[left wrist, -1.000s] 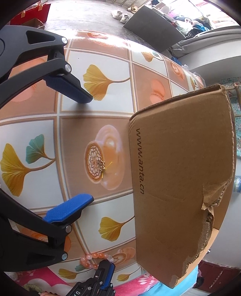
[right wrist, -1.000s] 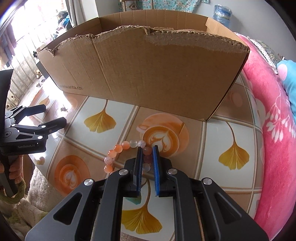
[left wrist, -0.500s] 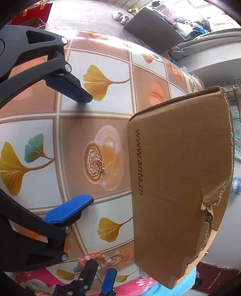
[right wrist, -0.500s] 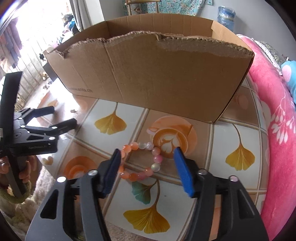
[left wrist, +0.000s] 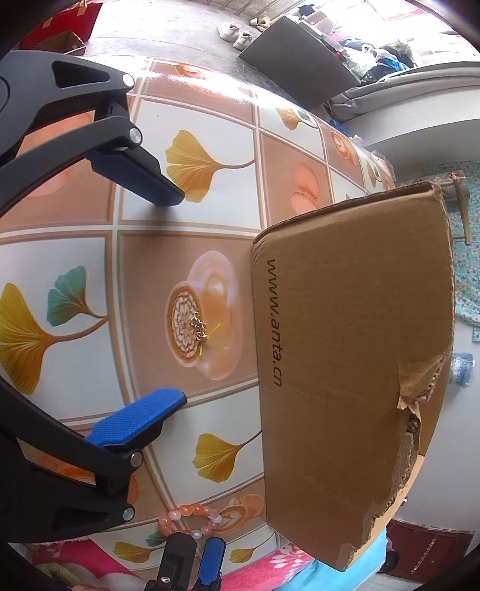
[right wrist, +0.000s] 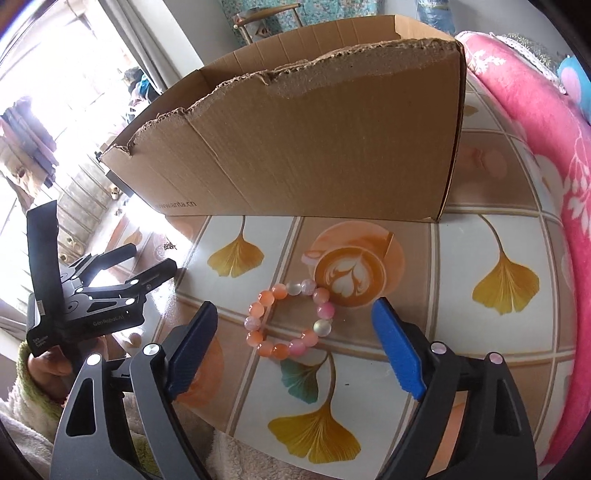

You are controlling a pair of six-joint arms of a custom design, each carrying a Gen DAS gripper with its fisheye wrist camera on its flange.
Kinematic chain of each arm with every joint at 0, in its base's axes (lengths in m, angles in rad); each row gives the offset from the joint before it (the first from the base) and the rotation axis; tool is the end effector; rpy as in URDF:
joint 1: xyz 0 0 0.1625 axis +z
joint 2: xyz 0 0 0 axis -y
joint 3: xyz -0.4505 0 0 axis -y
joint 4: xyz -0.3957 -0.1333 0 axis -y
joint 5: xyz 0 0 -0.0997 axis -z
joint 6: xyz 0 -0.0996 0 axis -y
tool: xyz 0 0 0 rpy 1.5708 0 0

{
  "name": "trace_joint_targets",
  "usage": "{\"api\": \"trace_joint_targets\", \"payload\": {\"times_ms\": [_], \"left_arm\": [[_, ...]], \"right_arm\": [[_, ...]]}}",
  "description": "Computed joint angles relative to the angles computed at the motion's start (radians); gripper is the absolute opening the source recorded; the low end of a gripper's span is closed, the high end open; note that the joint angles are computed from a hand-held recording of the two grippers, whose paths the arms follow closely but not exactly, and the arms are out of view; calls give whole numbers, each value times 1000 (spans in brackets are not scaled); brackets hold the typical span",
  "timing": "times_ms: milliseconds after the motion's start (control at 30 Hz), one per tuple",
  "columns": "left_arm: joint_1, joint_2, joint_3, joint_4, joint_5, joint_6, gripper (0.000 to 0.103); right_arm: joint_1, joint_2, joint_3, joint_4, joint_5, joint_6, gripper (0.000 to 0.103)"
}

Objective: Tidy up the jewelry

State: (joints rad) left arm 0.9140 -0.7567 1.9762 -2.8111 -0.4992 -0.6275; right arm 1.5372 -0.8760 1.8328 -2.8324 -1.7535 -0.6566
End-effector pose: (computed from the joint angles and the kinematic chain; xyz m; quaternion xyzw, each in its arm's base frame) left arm -0.1698 -0.5818 0.0546 0.0073 0.8598 -0.3129 0.4035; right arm 0.0936 -0.6444 0.1216 0.2885 -0.9412 0.1118 0.1360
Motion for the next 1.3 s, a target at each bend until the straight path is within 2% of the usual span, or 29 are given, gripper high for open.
{"api": "trace_joint_targets", "payload": {"times_ms": [100,267,333,367,467,667,967,1167,1300], "left_arm": [[-1,-8,-2,9,-18,19,96],[-26,10,21,-143,48,168,94],[-32,16,16,-146,64,201,84],[-32,17,10,-136,57,222,74],[-27,18,-2,-120,25,252,60],[-16,25,-28,-85,-30,300,38],[-11,19,-30,-84,-71,306,20],[-9,13,-30,-95,-109,318,9],[-6,27,-45,-112,-108,346,2]], "right_arm": [[-5,1,3,0,19,-1,84],[-6,-1,11,-9,21,-16,84],[-8,-10,19,-15,16,-31,84],[-6,-10,22,-22,11,-40,84],[-1,-4,28,-44,1,-56,84],[2,0,29,-51,2,-63,84],[-14,-20,37,-51,28,-46,84],[-13,-52,71,-69,40,-74,80],[-7,-60,76,-78,24,-86,76]]}}
